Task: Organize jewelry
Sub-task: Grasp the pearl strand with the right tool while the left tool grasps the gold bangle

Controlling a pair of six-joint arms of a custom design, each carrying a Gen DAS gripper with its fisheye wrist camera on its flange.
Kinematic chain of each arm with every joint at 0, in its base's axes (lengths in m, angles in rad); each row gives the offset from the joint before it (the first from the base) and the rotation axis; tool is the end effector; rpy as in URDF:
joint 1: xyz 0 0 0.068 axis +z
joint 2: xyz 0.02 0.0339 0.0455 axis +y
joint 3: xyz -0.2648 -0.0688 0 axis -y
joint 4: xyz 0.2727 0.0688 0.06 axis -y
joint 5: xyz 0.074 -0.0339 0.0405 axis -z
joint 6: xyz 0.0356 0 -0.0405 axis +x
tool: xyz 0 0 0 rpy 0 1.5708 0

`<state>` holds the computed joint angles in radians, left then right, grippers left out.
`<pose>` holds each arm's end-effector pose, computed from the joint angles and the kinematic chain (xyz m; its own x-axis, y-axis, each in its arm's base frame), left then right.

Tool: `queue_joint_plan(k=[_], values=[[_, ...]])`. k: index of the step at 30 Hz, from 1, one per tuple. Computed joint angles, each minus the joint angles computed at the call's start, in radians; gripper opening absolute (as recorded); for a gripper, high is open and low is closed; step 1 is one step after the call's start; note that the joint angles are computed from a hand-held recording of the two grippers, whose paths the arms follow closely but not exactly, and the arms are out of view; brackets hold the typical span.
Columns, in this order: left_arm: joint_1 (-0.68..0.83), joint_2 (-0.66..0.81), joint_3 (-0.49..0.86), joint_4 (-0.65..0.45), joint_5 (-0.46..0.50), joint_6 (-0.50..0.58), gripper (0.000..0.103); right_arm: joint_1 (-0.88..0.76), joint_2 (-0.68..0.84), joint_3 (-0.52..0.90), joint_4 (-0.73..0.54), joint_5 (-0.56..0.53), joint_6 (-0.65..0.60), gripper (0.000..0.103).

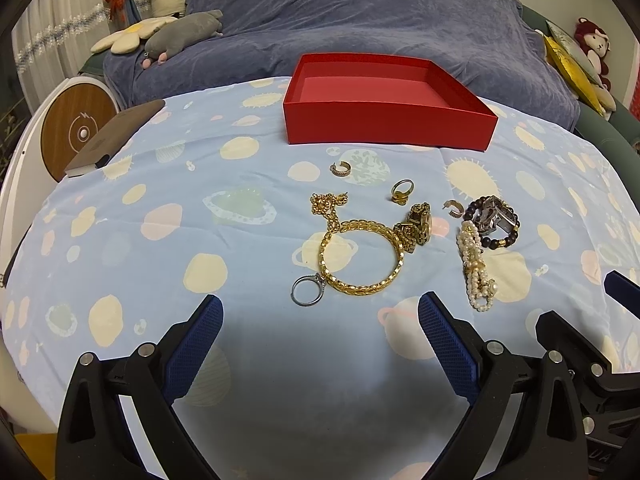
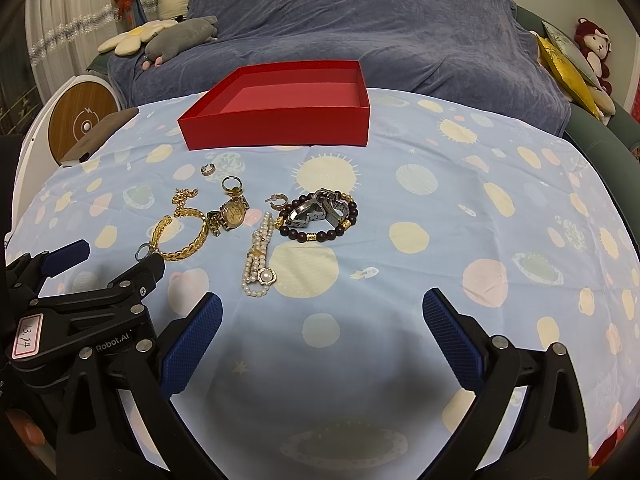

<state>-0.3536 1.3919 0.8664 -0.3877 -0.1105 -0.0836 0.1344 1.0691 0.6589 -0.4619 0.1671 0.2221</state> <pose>0.2882 -0.1022 0.2026 -0.7634 0.1933 -0.6164 0.2180 0.9753 0.0359 0.2355 0.0259 0.2084 -0.7459 0.1183 -0.6555 0.1417 0.9898 0.0175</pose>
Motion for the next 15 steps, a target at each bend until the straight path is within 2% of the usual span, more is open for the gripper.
queue_joint_plan(k=[10, 15], values=[[0.019, 0.002, 0.003, -0.006, -0.008, -0.029, 0.096, 0.005, 0.047, -0.004, 0.043, -0.018, 0.013, 0.098], [0.076, 0.015, 0.023, -0.006, 0.028, 0.014, 0.096, 0.021, 0.128, 0.028, 0.086, -0.044, 0.007, 0.097]])
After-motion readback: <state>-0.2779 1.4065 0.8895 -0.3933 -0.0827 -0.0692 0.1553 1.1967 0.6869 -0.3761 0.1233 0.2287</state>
